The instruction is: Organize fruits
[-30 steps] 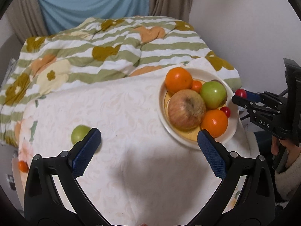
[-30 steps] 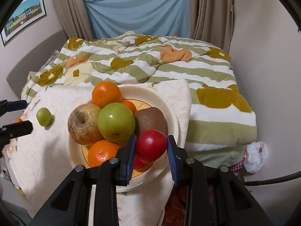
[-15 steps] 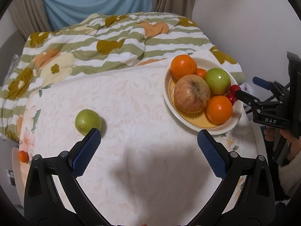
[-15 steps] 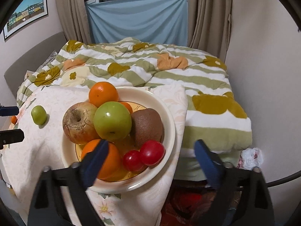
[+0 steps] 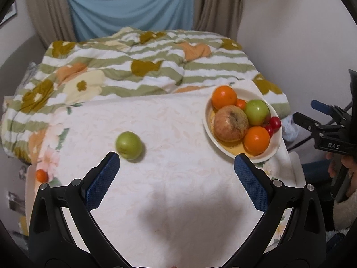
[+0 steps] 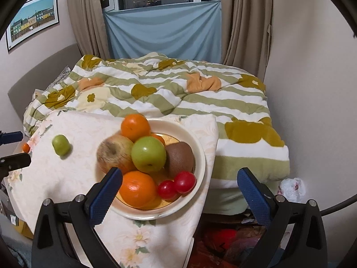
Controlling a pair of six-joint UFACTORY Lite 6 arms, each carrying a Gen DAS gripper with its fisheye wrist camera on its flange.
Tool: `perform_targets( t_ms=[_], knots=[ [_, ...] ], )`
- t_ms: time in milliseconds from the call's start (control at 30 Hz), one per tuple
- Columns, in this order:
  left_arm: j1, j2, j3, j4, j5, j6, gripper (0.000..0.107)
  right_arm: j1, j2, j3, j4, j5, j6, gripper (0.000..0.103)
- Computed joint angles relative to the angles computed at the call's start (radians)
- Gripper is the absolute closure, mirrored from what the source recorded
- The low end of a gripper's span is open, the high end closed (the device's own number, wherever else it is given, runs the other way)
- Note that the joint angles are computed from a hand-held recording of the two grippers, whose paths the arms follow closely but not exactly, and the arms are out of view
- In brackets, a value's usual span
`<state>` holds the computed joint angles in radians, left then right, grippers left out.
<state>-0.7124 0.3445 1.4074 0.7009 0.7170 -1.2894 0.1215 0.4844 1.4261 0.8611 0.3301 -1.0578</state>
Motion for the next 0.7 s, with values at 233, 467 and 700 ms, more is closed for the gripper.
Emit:
perform_targets(
  t_ms=[233,467,700],
  knots=[
    [-0.006,-0.219,-0.172,0.062,0.089,-0.118,0.004,0.058,-0.036,0.094,-0.239,0.119,0.281,0.001],
    [0.040,-0.516,-0.441,0.095,0.139,-0.189,0.004,0.207,-0.078,0.129,-0.346,0.110,0.444,0.001],
    [0.253,-0.851,-0.702,0.019,0.108,0.000,0.004,0.421,0.005,0.233,-0.626,0.077,0.822,0.001]
  ],
)
